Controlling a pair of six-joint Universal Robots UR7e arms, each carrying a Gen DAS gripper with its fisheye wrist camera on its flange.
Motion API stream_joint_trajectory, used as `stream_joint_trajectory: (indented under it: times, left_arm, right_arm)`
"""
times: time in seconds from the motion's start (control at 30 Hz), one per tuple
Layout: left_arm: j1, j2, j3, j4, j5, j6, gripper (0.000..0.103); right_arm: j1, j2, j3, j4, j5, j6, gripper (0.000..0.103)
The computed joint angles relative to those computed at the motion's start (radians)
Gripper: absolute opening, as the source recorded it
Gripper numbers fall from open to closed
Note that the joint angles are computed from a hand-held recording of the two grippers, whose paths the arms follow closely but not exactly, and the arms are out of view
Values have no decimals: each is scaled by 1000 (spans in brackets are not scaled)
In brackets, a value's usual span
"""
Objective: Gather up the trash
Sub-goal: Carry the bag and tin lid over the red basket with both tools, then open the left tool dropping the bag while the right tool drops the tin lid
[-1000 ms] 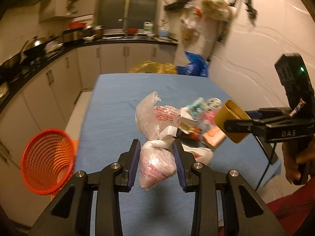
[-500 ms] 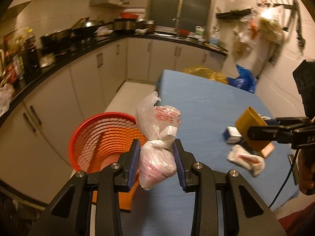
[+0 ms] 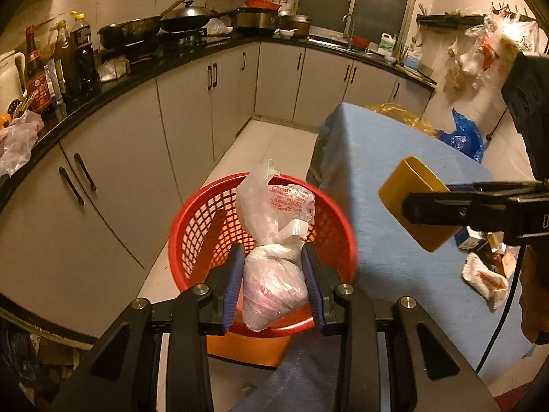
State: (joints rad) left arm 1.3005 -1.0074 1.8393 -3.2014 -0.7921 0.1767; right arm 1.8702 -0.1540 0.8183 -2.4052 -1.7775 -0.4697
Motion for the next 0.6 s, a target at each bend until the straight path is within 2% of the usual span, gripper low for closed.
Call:
stream_joint_trajectory:
  times: [0.13, 0.4, 0.5, 0.6]
  left_arm:
    - [22, 2, -16, 23, -7, 2, 33]
    - [45, 4, -36, 38, -15, 2, 34]
    - [46, 6, -37, 36, -17, -10, 47]
    - [47, 6, -35, 25, -11, -6, 48]
  right_arm:
    - [4, 74, -121, 58, -3, 10, 70]
    - [7, 159, -269, 138, -9, 25, 71]
    - [8, 174, -300, 146, -7, 30, 75]
    - [8, 169, -296, 137, -7, 32, 76]
